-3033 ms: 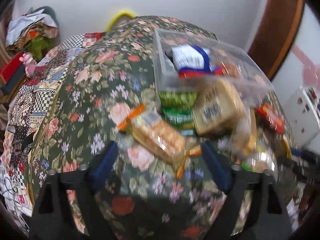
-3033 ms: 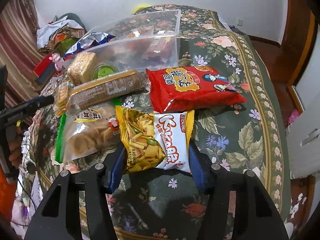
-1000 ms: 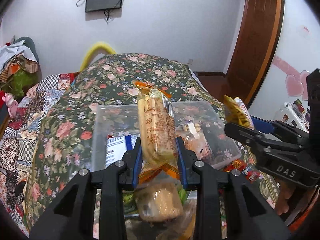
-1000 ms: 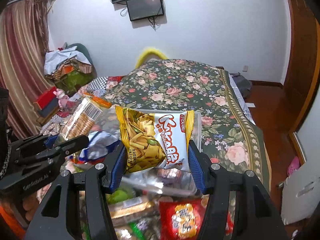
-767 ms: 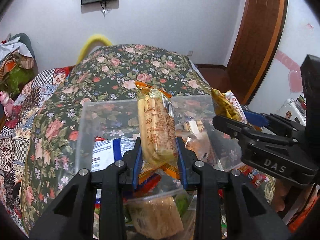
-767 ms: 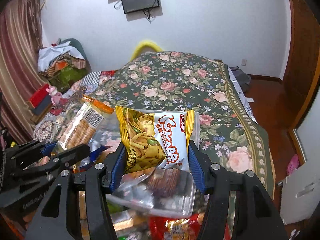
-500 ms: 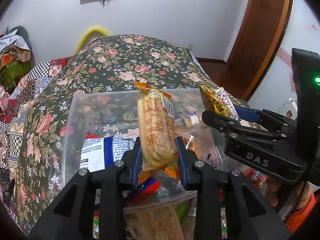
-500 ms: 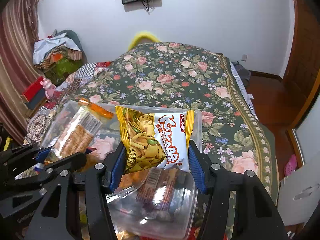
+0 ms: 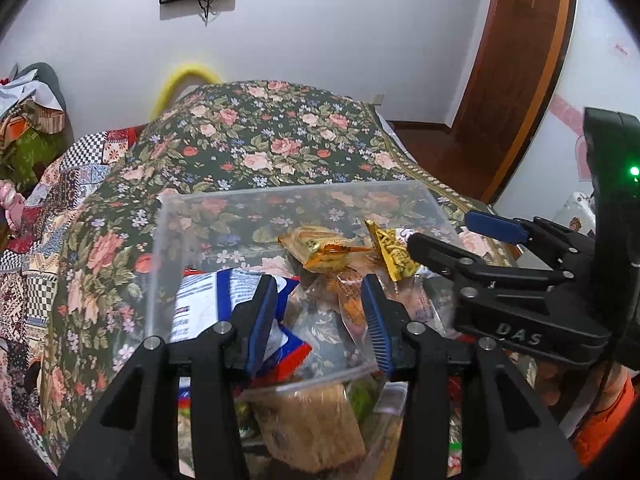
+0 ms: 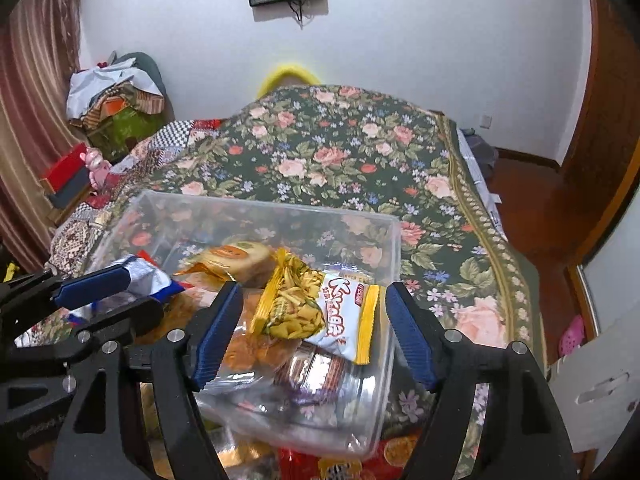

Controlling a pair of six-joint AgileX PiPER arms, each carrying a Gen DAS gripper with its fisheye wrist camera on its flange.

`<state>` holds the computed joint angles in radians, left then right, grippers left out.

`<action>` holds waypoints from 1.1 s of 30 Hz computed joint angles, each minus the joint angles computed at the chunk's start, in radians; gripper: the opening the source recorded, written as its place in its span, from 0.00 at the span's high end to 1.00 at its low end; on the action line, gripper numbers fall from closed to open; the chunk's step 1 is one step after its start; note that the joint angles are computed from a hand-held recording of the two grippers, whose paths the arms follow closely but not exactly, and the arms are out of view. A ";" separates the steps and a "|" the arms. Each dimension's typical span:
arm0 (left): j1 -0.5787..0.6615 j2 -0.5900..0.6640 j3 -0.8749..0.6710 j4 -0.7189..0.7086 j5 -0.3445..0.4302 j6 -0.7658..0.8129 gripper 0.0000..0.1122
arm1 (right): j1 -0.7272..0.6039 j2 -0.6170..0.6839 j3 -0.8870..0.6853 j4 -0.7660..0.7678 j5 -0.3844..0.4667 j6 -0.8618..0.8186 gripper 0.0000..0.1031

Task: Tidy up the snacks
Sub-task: 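Carry the cracker pack into the box with left tool while right tool releases chip bag there, then grasp the wafer pack with left tool while right tool grasps red snack bag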

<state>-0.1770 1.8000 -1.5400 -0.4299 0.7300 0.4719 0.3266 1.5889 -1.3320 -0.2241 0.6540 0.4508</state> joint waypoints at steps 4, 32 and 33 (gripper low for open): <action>0.026 -0.082 0.069 -0.035 -0.003 0.048 0.54 | 0.017 -0.080 0.054 -0.023 -0.003 0.022 0.26; 0.002 -0.144 0.372 0.034 -0.127 0.009 0.47 | -0.189 -0.400 0.611 0.351 -0.086 -0.179 0.18; 0.011 -0.135 0.371 0.013 -0.125 0.026 0.47 | -0.184 -0.395 0.604 0.351 -0.094 -0.177 0.18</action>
<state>-0.1662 1.6650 -1.1687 -0.4173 0.6051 0.4975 0.1421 1.1942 -0.7280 0.1273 0.5602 0.2739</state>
